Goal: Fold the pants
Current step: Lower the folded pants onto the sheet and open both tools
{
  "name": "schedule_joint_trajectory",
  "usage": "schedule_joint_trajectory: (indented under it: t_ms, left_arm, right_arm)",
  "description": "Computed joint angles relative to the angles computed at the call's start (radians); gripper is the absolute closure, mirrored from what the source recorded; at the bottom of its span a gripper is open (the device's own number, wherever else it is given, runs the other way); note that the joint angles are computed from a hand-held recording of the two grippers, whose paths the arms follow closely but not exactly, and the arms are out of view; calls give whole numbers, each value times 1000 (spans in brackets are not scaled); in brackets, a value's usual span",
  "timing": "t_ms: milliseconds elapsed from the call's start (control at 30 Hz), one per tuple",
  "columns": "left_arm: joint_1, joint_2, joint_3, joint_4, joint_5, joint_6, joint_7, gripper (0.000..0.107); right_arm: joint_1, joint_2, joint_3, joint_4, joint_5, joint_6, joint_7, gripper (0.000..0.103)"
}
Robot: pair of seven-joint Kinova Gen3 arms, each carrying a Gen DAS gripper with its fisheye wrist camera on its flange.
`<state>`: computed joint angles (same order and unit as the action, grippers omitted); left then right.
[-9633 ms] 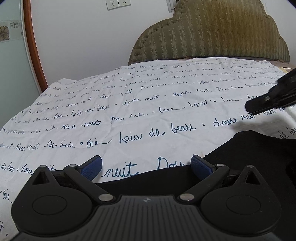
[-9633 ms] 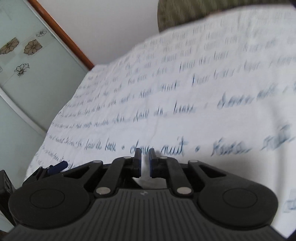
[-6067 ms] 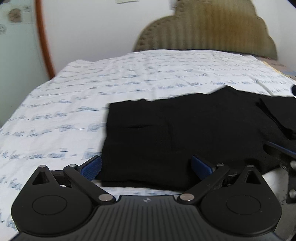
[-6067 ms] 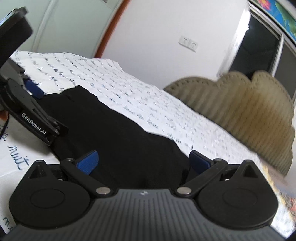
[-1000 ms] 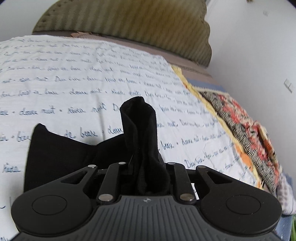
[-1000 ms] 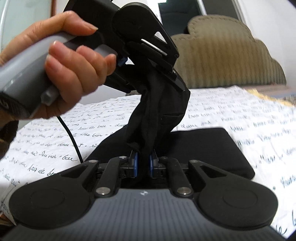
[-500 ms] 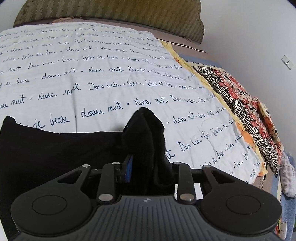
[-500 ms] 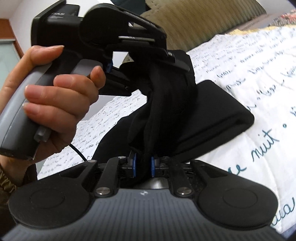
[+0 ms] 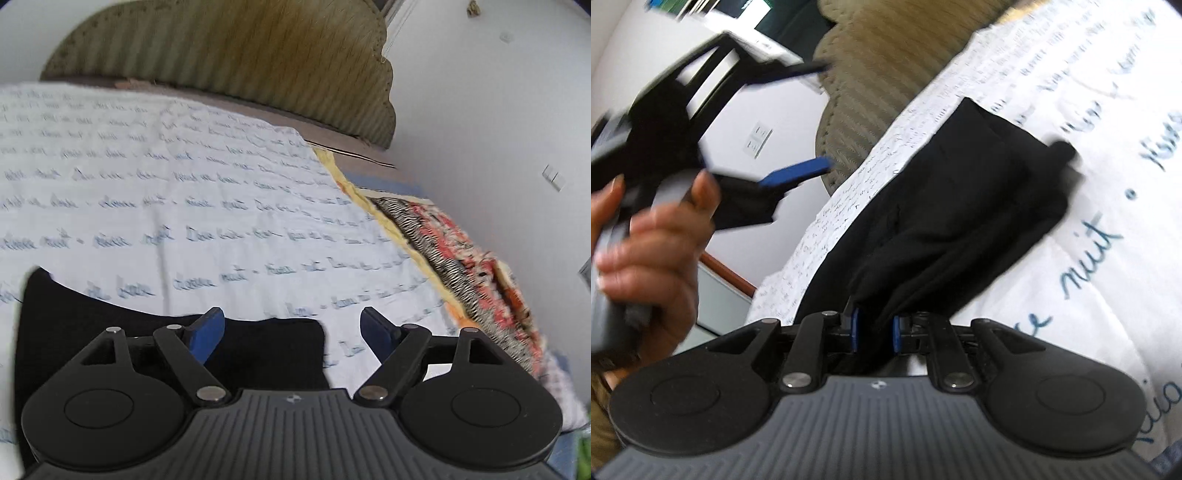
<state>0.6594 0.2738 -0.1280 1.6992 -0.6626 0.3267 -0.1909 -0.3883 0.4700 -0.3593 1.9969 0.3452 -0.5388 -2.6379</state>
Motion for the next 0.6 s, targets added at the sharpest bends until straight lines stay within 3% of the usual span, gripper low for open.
schedule_joint_trajectory:
  t_ms: [100,200,300,367,467,600]
  left_arm:
    - [-35,-24,45,34,-28,61,33,27]
    - [-55,-57,83,104,-120,111,139,27]
    - [67,-88,-23,179,-203,146,261,27]
    - [115,-99,-47,215,-268,180,343,27]
    - [96,-106,20,245,-350,227,405,27]
    - [93,-92,82,248,-418,287,404,27]
  right_arm:
    - [88,3,-74,11,64,4,-54,84]
    - [125,-35,-102,42,40,34,17,76]
    - [27,-144,19,92,-72,104,139,73]
    - [-45,-209,111,114,-152,146,220,73]
    - [-153,-228,232,119,-273,133,342,73]
    - [-202,-202,267,69,-405,157,495,73]
